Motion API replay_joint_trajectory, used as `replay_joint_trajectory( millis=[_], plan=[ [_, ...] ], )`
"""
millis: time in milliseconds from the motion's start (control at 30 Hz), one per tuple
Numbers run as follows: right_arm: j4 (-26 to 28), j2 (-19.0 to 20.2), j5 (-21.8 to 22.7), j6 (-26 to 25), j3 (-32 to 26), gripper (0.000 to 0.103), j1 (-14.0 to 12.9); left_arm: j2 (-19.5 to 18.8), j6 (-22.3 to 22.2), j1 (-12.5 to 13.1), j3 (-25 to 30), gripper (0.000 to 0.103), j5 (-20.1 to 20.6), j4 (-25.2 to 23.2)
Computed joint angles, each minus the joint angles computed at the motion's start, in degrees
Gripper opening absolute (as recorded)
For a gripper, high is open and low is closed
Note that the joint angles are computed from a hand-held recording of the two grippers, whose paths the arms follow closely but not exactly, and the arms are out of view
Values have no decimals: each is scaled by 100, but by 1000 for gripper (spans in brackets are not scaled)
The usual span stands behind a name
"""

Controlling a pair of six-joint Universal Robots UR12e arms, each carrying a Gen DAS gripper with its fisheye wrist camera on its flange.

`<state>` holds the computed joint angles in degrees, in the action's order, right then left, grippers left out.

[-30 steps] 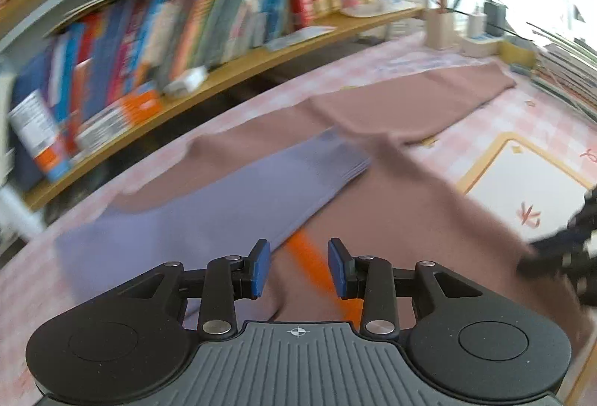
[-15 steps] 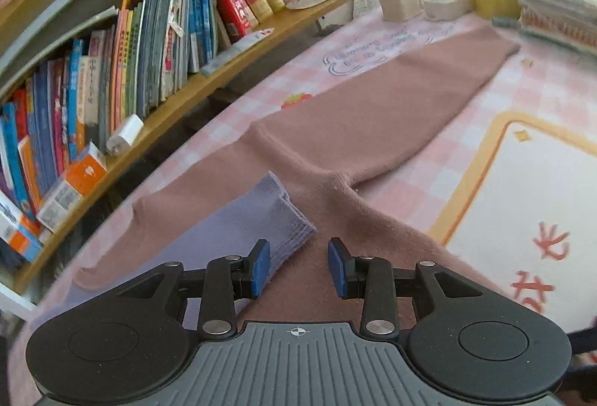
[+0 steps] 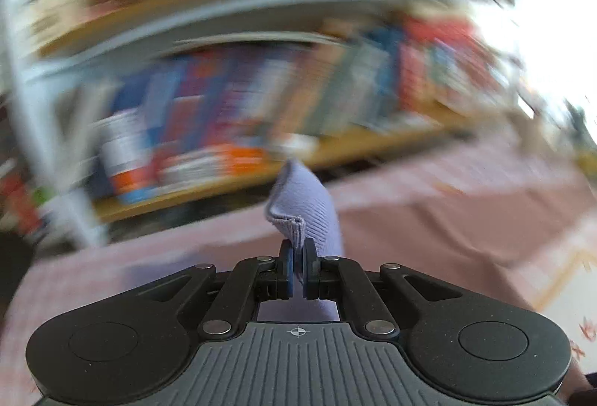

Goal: Fold clothes

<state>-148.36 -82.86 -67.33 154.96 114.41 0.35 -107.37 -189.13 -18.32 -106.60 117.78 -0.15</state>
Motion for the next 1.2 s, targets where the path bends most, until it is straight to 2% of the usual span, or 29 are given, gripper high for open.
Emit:
replay_joint_trajectory(
  millis=[67,133,233,333,400,500,733,833,900,967,1033,1067,1133,1200],
  plan=[
    [-84,-2,-94,67,19,12,37,396,-501,246,-415,4,248,-10],
    [-160,-9,-189,144,41,12,72,766,-820,477,-804,4,617,-130],
    [-238,1,-356,295,40,12,137,1229,-1053,778,-1278,4,1085,-471],
    [-309,13,-567,405,28,12,223,1562,-1225,1033,-1609,4,1290,-847],
    [-359,22,-720,482,22,12,283,1685,-1330,1153,-1750,4,1363,-1040],
    [-426,32,-960,584,14,12,375,1782,-1410,1305,-1944,4,1352,-1077],
    [-534,50,-1445,772,6,13,565,1814,-1328,1552,-2218,6,1326,-669],
    [-551,49,-1584,820,5,13,621,1990,-1434,1593,-2274,20,1291,-1087],
    [-566,51,-1647,833,5,13,647,2178,-1590,1613,-2323,43,1207,-1469],
    [-594,51,-1677,854,14,13,659,2285,-1845,1436,-2408,56,1461,-1595],
    [-634,52,-1700,876,28,13,669,2377,-2296,1138,-2444,56,1666,-1833],
    [-669,51,-1713,894,41,13,674,2404,-2454,993,-2470,56,1585,-1788],
    [-743,49,-1738,941,69,13,684,2427,-2688,760,-2524,57,990,-1518],
    [-811,48,-1759,972,92,13,692,2379,-2859,695,-2558,57,38,-1173]
  ],
)
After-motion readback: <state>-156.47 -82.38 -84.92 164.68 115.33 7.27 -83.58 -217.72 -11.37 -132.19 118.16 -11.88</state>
